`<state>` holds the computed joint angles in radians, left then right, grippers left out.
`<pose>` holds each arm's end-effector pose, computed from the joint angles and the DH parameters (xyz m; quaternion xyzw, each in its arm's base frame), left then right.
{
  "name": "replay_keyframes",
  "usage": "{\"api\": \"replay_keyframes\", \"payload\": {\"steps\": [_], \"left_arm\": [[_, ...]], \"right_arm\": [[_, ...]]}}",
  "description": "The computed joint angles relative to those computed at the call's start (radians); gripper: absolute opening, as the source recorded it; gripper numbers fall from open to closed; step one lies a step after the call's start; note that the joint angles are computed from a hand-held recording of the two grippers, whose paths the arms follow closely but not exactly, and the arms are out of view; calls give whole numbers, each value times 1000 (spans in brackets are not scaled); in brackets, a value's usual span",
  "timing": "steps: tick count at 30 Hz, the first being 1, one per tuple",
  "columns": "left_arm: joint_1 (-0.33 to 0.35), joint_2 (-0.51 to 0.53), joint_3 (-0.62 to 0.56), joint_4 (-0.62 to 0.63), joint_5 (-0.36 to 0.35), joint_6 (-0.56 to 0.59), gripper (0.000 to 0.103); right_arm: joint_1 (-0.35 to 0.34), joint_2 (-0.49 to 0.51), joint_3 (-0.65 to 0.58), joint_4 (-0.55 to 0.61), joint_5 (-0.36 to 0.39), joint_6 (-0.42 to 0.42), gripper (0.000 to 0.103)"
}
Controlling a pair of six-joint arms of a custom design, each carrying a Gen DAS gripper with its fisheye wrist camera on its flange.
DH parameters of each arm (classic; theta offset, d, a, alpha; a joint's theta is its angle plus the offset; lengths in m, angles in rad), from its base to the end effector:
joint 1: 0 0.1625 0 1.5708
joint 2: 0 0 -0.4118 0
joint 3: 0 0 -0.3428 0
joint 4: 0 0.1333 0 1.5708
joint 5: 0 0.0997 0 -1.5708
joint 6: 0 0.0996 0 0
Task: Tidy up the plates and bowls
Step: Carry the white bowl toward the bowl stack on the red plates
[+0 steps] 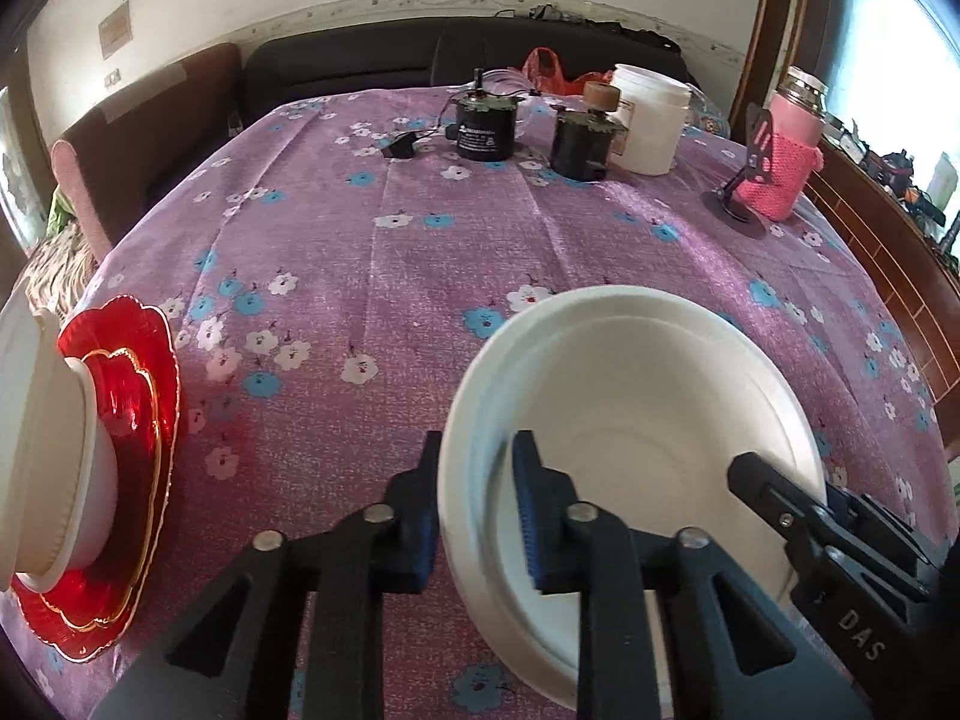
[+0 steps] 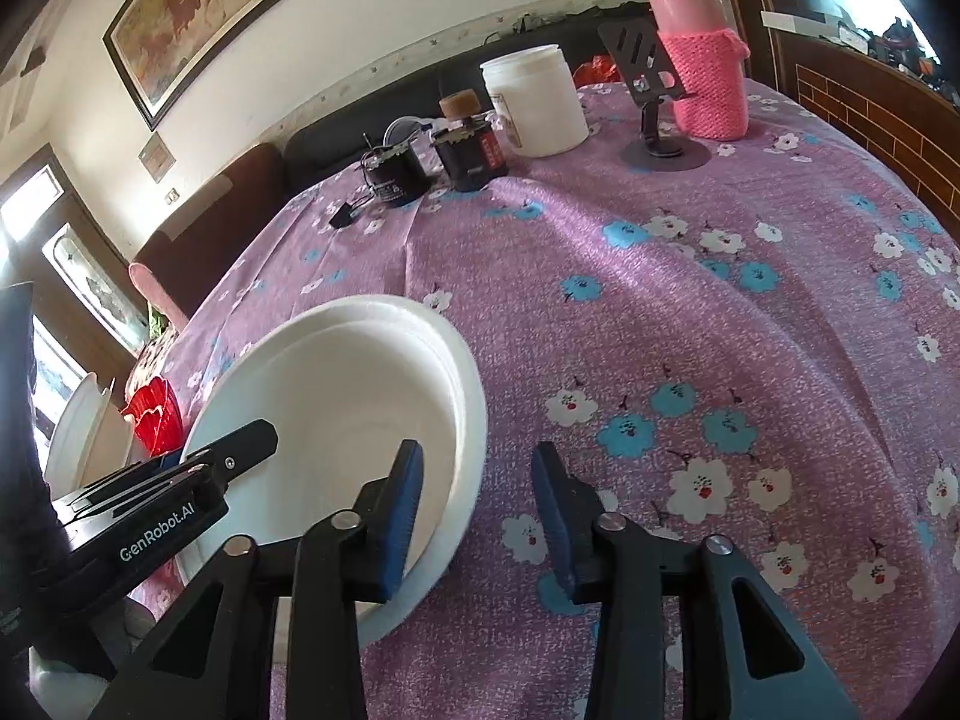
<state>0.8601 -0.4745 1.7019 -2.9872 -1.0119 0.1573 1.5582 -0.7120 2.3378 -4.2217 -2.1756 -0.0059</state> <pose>-0.2474 -0.5728 -0.0363 0.3788 0.8791 -0.1623 0.2394 0.0714 -0.4156 0.1320 -0.1488 -0.8315 0.4657 0.2639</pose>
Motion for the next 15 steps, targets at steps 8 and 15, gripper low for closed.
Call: {"api": "replay_keyframes", "payload": {"steps": [8,15], "left_arm": [[-19,-11,42,-66,11,27,18],[-34,-27,83,-127,39,47,18]], "right_arm": [[5,10,-6,4,13,-16,17],[1,14,12,-48,64,-28,16]]}}
